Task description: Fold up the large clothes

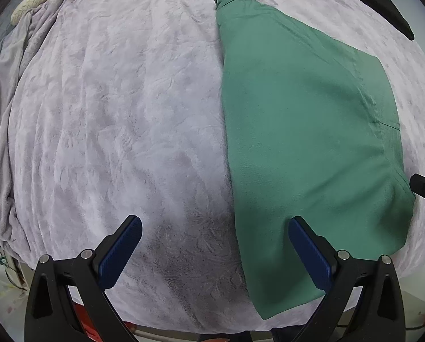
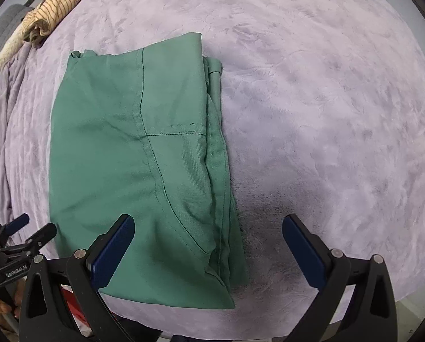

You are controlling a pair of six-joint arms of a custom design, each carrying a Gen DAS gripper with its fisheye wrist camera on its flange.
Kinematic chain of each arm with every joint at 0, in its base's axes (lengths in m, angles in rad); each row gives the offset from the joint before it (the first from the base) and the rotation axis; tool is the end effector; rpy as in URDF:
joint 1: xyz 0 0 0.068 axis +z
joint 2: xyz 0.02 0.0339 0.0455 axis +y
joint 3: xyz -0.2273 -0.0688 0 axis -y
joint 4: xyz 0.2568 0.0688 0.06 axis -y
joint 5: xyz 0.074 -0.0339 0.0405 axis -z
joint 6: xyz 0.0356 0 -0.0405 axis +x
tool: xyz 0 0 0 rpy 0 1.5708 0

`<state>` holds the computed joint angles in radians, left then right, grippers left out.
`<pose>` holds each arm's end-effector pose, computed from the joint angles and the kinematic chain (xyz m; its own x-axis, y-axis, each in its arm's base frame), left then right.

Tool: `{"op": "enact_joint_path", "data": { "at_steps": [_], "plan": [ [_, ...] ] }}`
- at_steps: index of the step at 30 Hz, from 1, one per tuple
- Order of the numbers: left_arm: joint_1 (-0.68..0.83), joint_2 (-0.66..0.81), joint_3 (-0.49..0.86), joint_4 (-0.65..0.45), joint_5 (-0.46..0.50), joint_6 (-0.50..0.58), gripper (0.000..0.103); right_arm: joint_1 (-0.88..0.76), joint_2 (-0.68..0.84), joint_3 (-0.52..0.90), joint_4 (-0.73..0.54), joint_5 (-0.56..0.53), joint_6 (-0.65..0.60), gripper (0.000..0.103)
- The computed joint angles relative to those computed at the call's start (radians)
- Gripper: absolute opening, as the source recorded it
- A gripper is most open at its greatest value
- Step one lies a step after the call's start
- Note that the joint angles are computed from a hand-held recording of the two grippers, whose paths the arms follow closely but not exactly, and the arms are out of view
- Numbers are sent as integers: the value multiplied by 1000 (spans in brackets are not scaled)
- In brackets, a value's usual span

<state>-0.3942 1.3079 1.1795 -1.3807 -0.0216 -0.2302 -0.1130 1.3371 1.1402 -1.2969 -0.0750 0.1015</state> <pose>0.2127 -0.0876 0.2502 -0.9846 0.1625 -0.0649 0.1624 0.9867 0.0069 0.2381 -0.0243 0.2340 -0.9748 0.2123 -0.0690 0.2065 0.9750 0.0821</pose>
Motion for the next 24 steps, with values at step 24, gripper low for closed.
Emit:
{"op": "enact_joint_path", "data": {
  "at_steps": [24],
  "plan": [
    [-75, 91, 351, -149, -82, -56, 103, 204, 25, 266, -159, 165, 148, 103]
  ]
}}
